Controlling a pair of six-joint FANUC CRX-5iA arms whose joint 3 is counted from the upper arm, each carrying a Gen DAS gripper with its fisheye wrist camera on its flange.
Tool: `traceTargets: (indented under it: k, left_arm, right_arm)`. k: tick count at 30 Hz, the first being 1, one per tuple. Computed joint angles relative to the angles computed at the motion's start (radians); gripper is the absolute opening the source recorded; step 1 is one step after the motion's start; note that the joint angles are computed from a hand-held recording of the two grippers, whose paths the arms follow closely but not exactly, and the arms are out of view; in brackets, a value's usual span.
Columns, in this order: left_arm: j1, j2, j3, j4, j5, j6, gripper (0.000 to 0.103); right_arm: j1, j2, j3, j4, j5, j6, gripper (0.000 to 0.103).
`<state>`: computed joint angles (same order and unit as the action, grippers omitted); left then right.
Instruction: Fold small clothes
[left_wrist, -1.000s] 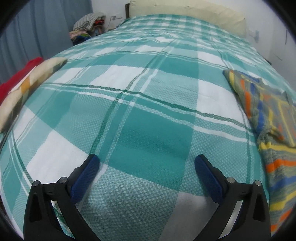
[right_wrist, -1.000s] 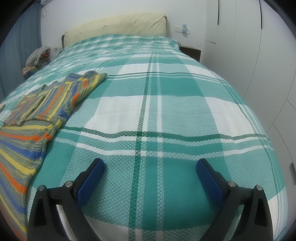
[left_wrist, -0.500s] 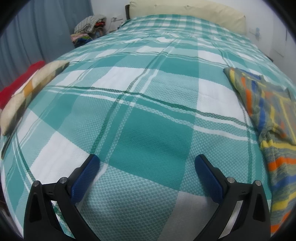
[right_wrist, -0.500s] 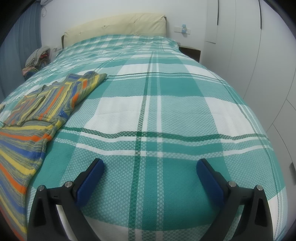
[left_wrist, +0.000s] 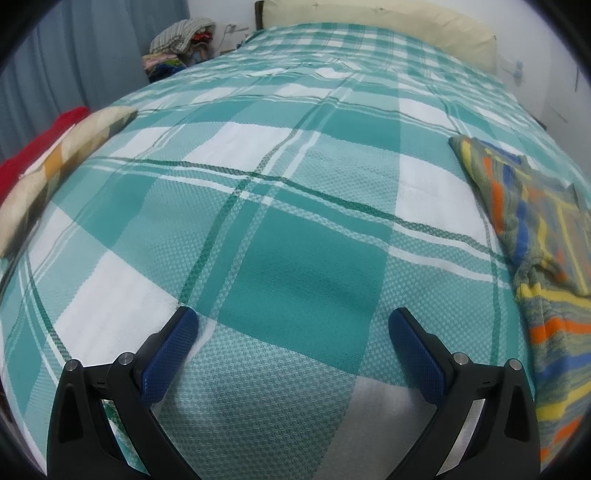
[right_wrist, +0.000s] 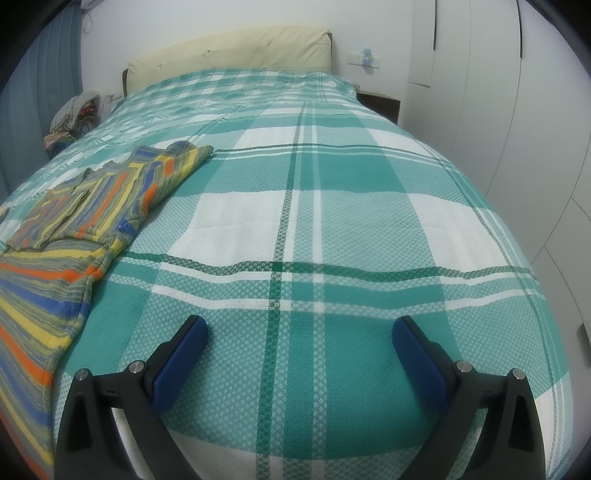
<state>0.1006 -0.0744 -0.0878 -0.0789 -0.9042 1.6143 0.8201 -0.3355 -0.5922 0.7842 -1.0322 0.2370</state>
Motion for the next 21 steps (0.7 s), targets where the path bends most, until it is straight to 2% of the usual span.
traceTargets:
  k: [16,21]
  left_arm:
    - [-0.003,-0.001,0.001,-0.006,-0.002,0.004,0.103]
    - [-0.002,-0.001,0.001,-0.006,-0.002,0.003,0.103]
  right_arm:
    - [0.021,0.035,0.049,-0.041,-0.076,0.030,0.103]
    - [0.010,0.016,0.040,-0.063,-0.047,0.031,0.103]
